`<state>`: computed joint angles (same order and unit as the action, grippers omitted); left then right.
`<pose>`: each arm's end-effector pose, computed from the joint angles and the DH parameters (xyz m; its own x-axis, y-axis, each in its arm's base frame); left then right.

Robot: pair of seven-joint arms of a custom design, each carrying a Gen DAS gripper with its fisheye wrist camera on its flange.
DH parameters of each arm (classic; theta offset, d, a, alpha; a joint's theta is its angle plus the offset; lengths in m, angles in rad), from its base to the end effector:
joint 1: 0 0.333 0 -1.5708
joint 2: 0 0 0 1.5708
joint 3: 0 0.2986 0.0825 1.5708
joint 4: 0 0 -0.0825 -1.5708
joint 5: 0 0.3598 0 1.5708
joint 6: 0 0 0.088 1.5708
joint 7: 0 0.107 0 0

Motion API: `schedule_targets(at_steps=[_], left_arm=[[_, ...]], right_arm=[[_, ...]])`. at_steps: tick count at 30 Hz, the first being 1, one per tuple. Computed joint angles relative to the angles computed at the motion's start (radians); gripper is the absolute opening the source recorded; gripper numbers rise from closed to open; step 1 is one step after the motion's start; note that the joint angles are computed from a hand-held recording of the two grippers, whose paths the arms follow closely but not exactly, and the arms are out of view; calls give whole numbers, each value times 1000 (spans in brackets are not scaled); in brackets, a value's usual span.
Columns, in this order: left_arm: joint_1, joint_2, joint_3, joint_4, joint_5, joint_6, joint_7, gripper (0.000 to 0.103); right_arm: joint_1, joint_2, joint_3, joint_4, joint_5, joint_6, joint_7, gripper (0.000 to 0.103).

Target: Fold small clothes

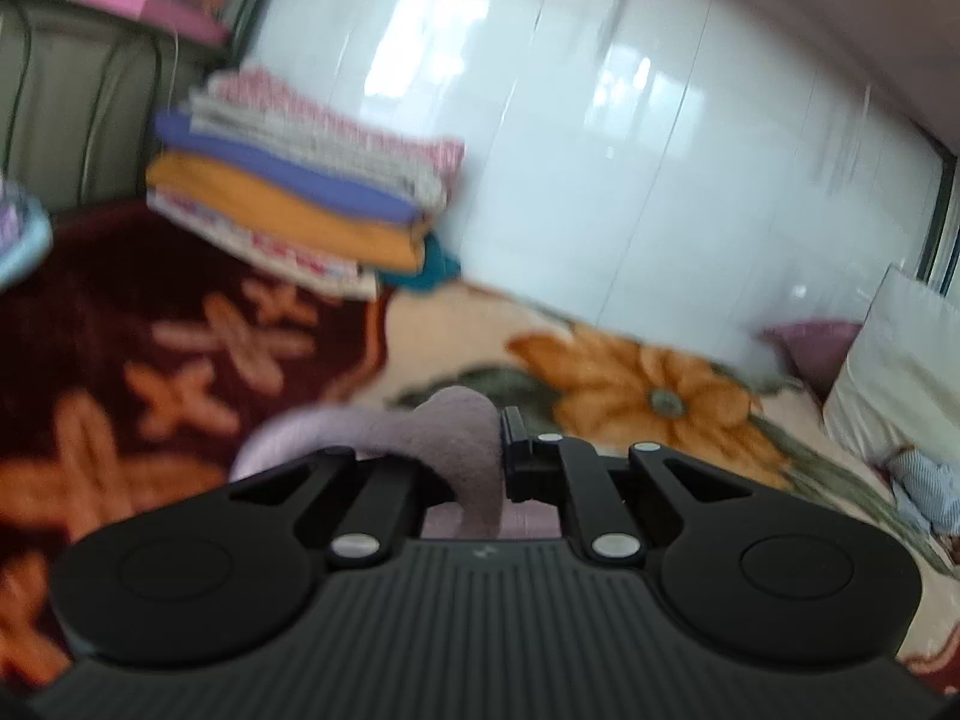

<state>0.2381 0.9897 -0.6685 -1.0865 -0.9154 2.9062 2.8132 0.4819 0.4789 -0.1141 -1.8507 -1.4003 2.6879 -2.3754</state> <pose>0.7759 -0.0634 0.3550 -0.4679 -0.8276 0.3101 -0.4475 -0.0807 -0.8906 0.5744 0.2612 0.2836 -0.5185 -0.7877 -0.3326 -0.4403 0.5794 -0.6859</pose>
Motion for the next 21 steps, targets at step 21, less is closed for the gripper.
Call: schedule_targets(at_steps=[21], left_arm=[[-64,-135,284,-78,376,-297,-336,40]], right_arm=[[-62,75,-2,213,209,129,-489,84]])
